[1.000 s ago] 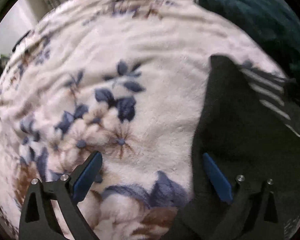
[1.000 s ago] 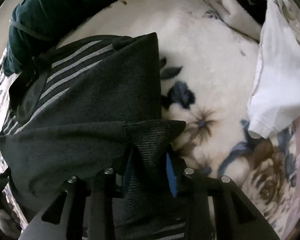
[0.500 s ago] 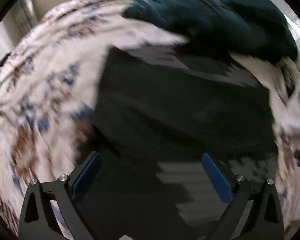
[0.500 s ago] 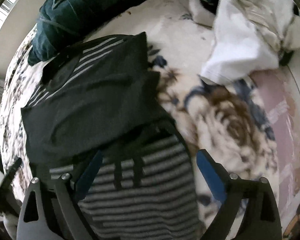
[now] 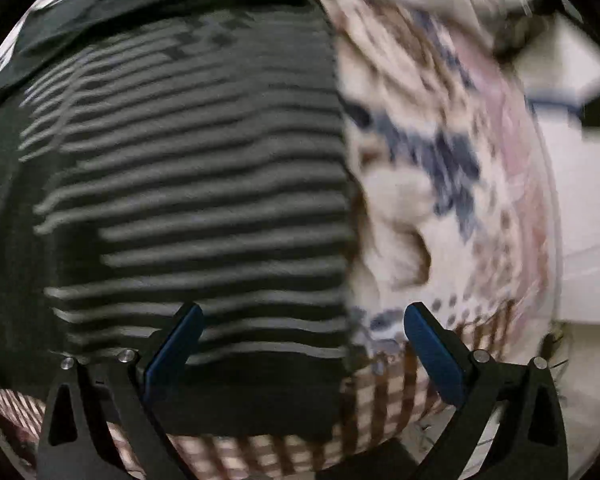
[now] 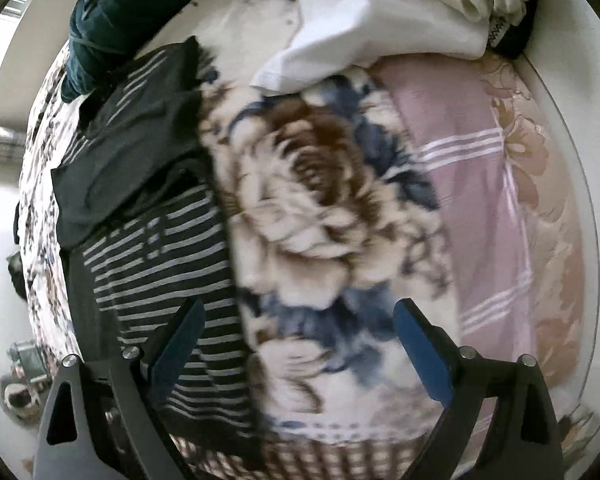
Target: Fold small clothes
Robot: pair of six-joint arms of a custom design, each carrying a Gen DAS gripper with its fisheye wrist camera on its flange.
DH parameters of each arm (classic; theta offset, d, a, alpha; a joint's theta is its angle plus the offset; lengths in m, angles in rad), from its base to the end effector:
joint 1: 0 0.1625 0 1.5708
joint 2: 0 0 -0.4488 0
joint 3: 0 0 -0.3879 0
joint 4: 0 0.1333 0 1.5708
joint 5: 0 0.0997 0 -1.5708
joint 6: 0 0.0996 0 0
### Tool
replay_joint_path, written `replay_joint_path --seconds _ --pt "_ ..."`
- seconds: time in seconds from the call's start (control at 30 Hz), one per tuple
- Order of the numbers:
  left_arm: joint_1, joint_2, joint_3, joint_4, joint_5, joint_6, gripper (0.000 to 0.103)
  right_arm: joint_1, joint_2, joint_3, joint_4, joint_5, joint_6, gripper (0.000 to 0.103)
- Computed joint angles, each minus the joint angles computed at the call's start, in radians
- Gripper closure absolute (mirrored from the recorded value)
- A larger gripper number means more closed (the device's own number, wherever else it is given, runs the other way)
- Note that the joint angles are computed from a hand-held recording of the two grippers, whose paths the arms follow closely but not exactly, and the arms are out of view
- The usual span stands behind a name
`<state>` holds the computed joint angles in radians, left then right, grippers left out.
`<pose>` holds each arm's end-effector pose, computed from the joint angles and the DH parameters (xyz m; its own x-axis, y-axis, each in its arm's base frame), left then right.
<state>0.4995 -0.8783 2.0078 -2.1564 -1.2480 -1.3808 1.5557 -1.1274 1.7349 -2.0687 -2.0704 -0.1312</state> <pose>-0.3500 -0.3788 0.0248 -0.7962 -0.2304 -0.5594 -0.1627 0.9721 -0.1688 0.0765 -0.6018 0.2487 -0.8729 -0.1688 0.4578 -0.1000 0.9802 0.1707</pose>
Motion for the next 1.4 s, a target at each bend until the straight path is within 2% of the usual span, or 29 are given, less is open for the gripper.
replay_joint_path --seconds 0.1,0.17,0.2,0.27,0.33,0.47,0.5,0.6,0.67,0.7,0.83,0.9,1.03,1.13,1.27,1.3,1.4 --pt "0.003 0.078 -0.032 0.021 -0.013 -0.018 0.003 -0.024 0.072 -0.085 0.039 0.071 -0.065 0.006" --pt "-0.001 0.085 -0.011 -0.003 0.011 -0.045 0.036 -0.025 0.130 -0.142 0.068 0.132 -0.079 0.006" --pt "-0.002 0.088 -0.010 0.008 0.022 -0.054 0.044 -0.025 0.169 -0.178 0.071 0.163 -0.093 0.006" --pt "-0.009 0.075 0.009 0.010 0.056 -0.066 0.078 -0.011 0.244 -0.239 0.042 0.191 -0.116 0.007" --pt "-0.015 0.053 0.036 -0.001 0.082 -0.087 0.097 0.000 0.331 -0.319 0.043 0.237 -0.135 0.007" --pt "-0.033 0.008 0.093 -0.049 0.121 -0.121 0.097 0.023 0.515 -0.513 0.064 0.275 -0.136 0.007" --pt "-0.039 0.002 0.098 -0.055 0.125 -0.130 0.097 0.028 0.564 -0.566 0.061 0.264 -0.108 0.007" --pt "-0.067 -0.034 0.123 -0.061 0.133 -0.175 0.098 0.027 0.643 -0.658 0.059 0.305 -0.046 0.010" --pt "-0.081 -0.057 0.134 -0.068 0.147 -0.204 0.098 0.035 0.658 -0.673 0.030 0.314 -0.049 0.045" --pt "-0.090 -0.059 0.135 -0.071 0.150 -0.215 0.098 0.041 0.663 -0.681 0.036 0.305 -0.046 0.088" --pt "-0.123 -0.092 0.146 -0.065 0.184 -0.265 0.098 0.078 0.666 -0.701 0.052 0.265 -0.066 0.091" --pt "-0.130 -0.140 0.160 -0.044 0.220 -0.299 0.098 0.107 0.659 -0.703 0.059 0.226 -0.082 0.092" --pt "-0.190 -0.270 0.209 0.056 0.268 -0.411 0.098 0.154 0.646 -0.715 0.087 0.192 -0.090 0.092" --pt "-0.238 -0.385 0.239 0.164 0.291 -0.534 0.098 0.201 0.662 -0.756 0.125 0.167 -0.090 0.092" --pt "-0.321 -0.577 0.279 0.376 0.315 -0.744 0.098 0.285 0.711 -0.821 0.157 0.150 -0.083 0.092" --pt "-0.327 -0.599 0.284 0.403 0.318 -0.767 0.098 0.308 0.729 -0.843 0.167 0.152 -0.072 0.092" --pt "-0.377 -0.738 0.300 0.590 0.305 -0.908 0.098 0.386 0.815 -0.930 0.204 0.138 -0.025 0.092"
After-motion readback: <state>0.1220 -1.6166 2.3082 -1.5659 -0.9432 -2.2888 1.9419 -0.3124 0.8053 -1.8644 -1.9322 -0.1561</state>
